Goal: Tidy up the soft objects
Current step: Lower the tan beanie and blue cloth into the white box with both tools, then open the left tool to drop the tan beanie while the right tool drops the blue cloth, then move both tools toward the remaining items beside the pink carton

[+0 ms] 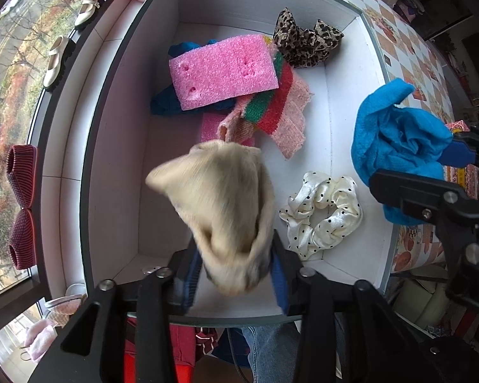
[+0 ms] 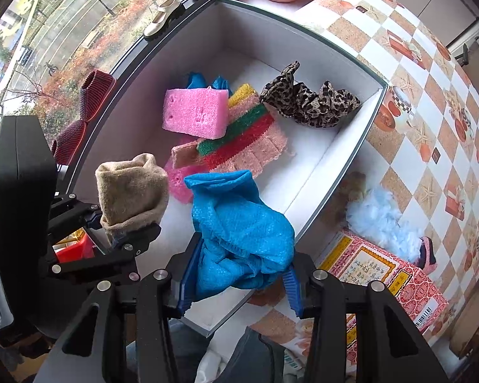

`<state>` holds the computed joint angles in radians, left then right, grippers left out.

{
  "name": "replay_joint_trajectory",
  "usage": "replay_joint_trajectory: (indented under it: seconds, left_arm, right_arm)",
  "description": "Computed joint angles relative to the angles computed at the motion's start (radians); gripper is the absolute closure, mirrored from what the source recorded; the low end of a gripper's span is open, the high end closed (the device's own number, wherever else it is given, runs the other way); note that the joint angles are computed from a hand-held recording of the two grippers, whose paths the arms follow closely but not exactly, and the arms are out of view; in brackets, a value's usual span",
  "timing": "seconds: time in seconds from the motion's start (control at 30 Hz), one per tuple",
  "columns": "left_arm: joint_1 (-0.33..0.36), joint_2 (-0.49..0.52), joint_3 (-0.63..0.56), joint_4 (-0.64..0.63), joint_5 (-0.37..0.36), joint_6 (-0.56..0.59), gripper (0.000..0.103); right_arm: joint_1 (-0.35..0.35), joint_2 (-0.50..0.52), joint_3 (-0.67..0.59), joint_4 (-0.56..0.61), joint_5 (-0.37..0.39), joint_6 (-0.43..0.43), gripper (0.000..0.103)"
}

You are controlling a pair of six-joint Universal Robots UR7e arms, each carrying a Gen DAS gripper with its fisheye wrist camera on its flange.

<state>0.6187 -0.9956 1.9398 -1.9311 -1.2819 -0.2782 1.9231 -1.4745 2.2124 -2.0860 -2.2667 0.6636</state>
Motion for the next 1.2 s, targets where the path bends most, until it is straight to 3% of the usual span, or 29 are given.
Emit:
replay_joint_trajectory:
  seconds: [0.07, 0.1, 0.17, 0.33, 0.37, 0.4, 1.2]
  left_arm:
    - [0.004, -0.002, 0.003, -0.003, 0.003, 0.003, 0.032]
    - [0.005, -0.004, 0.004, -0.005, 0.003, 0.004, 0.025]
    - [0.007, -0.005, 0.002, 0.002, -0.001, 0.001, 0.023]
    - [0.020, 0.027, -0.028, 0.062, -0.020, -0.026, 0.007]
    - [0.018, 0.023, -0.024, 0.052, -0.020, -0.028, 0.005]
    - [0.016, 0.019, -0.021, 0.046, -0.019, -0.033, 0.003]
    - [-0.013, -0.001, -0.043, 0.067, -0.030, -0.046, 0.000]
  right_arm:
    - [-0.001, -0.004, 0.003, -0.008, 0.005, -0.002, 0.048]
    - [0.000, -0.007, 0.005, -0.012, 0.008, -0.002, 0.038]
    - [0.002, -0.011, 0.007, -0.018, 0.008, 0.000, 0.019]
    - [0.015, -0.014, 0.005, -0.019, -0.005, 0.006, 0.018]
    - [0.018, -0.014, 0.003, -0.015, -0.008, 0.008, 0.013]
    - [0.019, -0.014, 0.001, -0.012, -0.008, 0.009, 0.000]
    - [0.070, -0.055, -0.014, 0.028, -0.040, 0.084, 0.000]
